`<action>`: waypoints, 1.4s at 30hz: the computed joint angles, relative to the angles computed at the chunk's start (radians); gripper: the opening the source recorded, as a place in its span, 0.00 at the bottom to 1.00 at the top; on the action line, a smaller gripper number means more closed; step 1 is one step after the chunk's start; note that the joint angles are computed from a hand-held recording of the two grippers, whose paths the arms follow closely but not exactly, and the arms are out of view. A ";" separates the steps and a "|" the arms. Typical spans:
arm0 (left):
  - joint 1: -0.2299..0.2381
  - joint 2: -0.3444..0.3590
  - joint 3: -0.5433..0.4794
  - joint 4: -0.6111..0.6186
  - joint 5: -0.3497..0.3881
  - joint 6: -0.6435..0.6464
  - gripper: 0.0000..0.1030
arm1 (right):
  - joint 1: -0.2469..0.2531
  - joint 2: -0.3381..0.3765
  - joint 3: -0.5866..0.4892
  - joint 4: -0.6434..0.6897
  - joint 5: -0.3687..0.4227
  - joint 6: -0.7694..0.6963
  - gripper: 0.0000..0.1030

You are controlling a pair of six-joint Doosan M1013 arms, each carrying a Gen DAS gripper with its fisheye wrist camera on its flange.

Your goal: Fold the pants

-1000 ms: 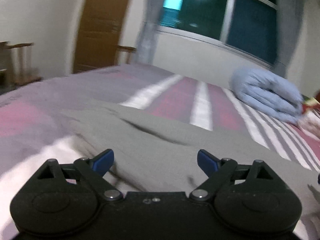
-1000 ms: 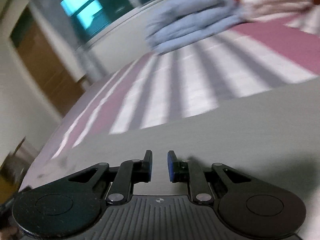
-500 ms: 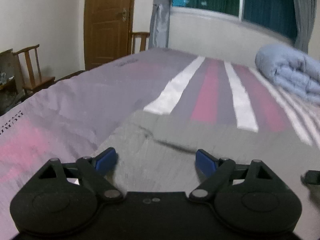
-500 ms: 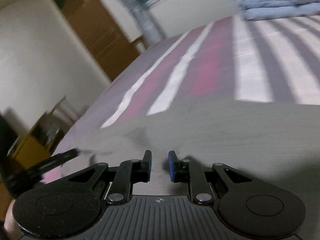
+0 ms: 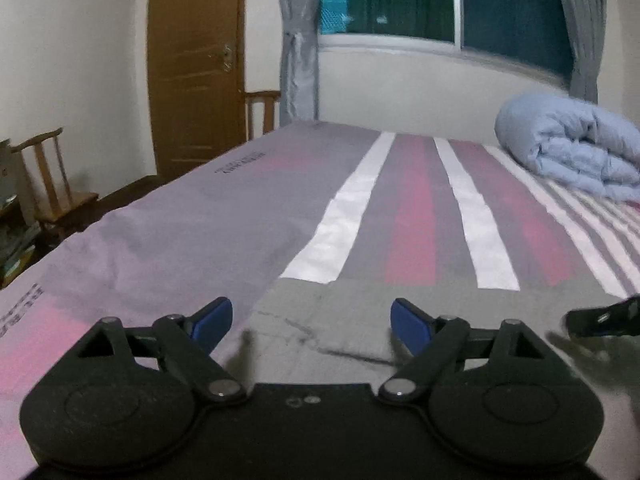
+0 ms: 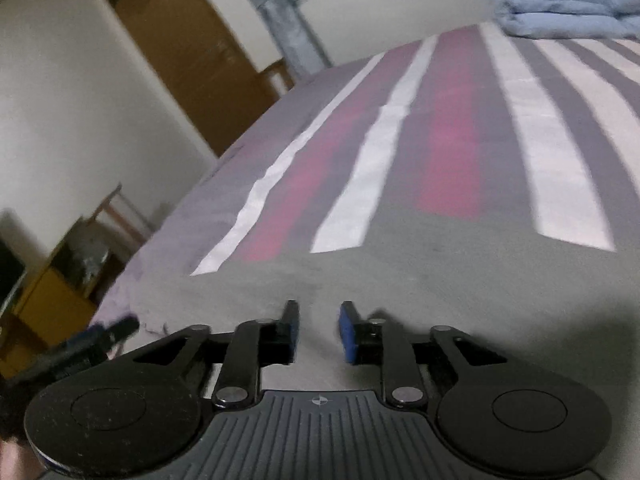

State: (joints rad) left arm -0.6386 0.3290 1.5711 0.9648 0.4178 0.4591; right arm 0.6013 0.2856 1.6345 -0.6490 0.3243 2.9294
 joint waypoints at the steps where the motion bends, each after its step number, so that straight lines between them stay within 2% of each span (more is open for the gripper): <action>1: 0.006 0.019 -0.022 -0.092 0.008 0.090 0.77 | 0.002 0.020 -0.026 0.044 0.057 -0.077 0.31; 2: 0.013 0.038 -0.039 -0.171 0.024 0.165 0.79 | 0.005 0.046 -0.060 0.035 0.135 -0.101 0.31; 3: 0.019 0.057 -0.049 -0.208 0.038 0.212 0.83 | 0.005 0.058 -0.066 -0.006 0.160 -0.074 0.27; 4: 0.026 0.067 -0.048 -0.232 0.031 0.243 0.88 | -0.006 0.059 -0.059 -0.006 0.157 -0.066 0.20; 5: 0.035 0.071 -0.041 -0.265 0.011 0.271 0.89 | -0.016 0.056 -0.054 0.006 0.159 -0.057 0.02; 6: 0.042 0.069 -0.034 -0.286 -0.008 0.281 0.89 | -0.025 0.047 -0.041 0.016 0.145 -0.048 0.00; 7: 0.042 0.064 -0.031 -0.284 -0.013 0.279 0.89 | -0.029 0.032 -0.020 -0.025 0.117 0.004 0.00; 9: 0.036 0.054 -0.019 -0.227 -0.012 0.233 0.88 | -0.011 0.007 0.008 -0.204 0.164 0.175 0.00; 10: 0.034 0.052 -0.017 -0.218 -0.009 0.225 0.88 | -0.008 -0.006 0.027 -0.253 0.166 0.227 0.00; 12: 0.029 0.050 -0.014 -0.197 -0.002 0.211 0.88 | -0.018 -0.024 0.057 -0.267 0.119 0.272 0.00; 14: 0.030 0.052 -0.017 -0.206 0.001 0.221 0.88 | -0.013 -0.019 0.051 -0.203 0.176 0.210 0.00; 17: 0.026 0.049 -0.016 -0.206 0.016 0.228 0.88 | -0.033 -0.031 0.075 -0.168 0.134 0.228 0.00; 20: 0.023 0.040 -0.020 -0.208 0.035 0.236 0.85 | -0.005 -0.064 0.091 -0.309 0.205 0.346 0.00; 23: 0.011 0.014 0.001 -0.120 0.021 0.130 0.83 | 0.009 -0.116 0.150 -0.365 0.220 0.363 0.00; 26: -0.008 -0.016 0.036 0.020 -0.001 -0.044 0.87 | 0.016 -0.174 0.220 -0.387 0.246 0.392 0.00; 28: -0.027 -0.024 0.053 0.116 -0.011 -0.140 0.89 | 0.015 -0.195 0.242 -0.326 0.279 0.325 0.00; 29: -0.042 -0.022 0.058 0.174 0.005 -0.178 0.89 | 0.010 -0.192 0.240 -0.289 0.329 0.285 0.00; 30: -0.051 -0.019 0.058 0.201 0.022 -0.189 0.89 | -0.009 -0.202 0.256 -0.272 0.327 0.296 0.00; 31: -0.061 -0.019 0.061 0.232 0.041 -0.208 0.89 | -0.035 -0.226 0.285 -0.269 0.272 0.353 0.00; 32: -0.066 -0.024 0.070 0.268 0.049 -0.240 0.89 | -0.052 -0.247 0.302 -0.259 0.259 0.400 0.00; 33: -0.068 -0.032 0.081 0.305 0.050 -0.278 0.89 | -0.056 -0.267 0.313 -0.282 0.299 0.422 0.00; 34: -0.070 -0.039 0.093 0.342 0.059 -0.320 0.89 | -0.045 -0.282 0.316 -0.309 0.391 0.421 0.00; 35: -0.074 -0.047 0.106 0.384 0.075 -0.366 0.89 | -0.040 -0.303 0.333 -0.336 0.447 0.429 0.00; 37: -0.074 -0.063 0.136 0.445 0.083 -0.446 0.89 | -0.070 -0.369 0.396 -0.308 0.484 0.430 0.00; 40: -0.082 -0.091 0.189 0.600 0.108 -0.652 0.90 | -0.123 -0.527 0.548 -0.384 0.487 0.621 0.00; 41: -0.088 -0.100 0.204 0.639 0.123 -0.702 0.90 | -0.134 -0.570 0.580 -0.396 0.517 0.667 0.00; 42: -0.093 -0.106 0.213 0.663 0.138 -0.734 0.90 | -0.131 -0.621 0.613 -0.420 0.587 0.750 0.00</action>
State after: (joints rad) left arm -0.7320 0.2229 1.7838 1.6275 0.5560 -0.2749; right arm 0.4707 -0.3352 2.2472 -1.0688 0.9118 3.6798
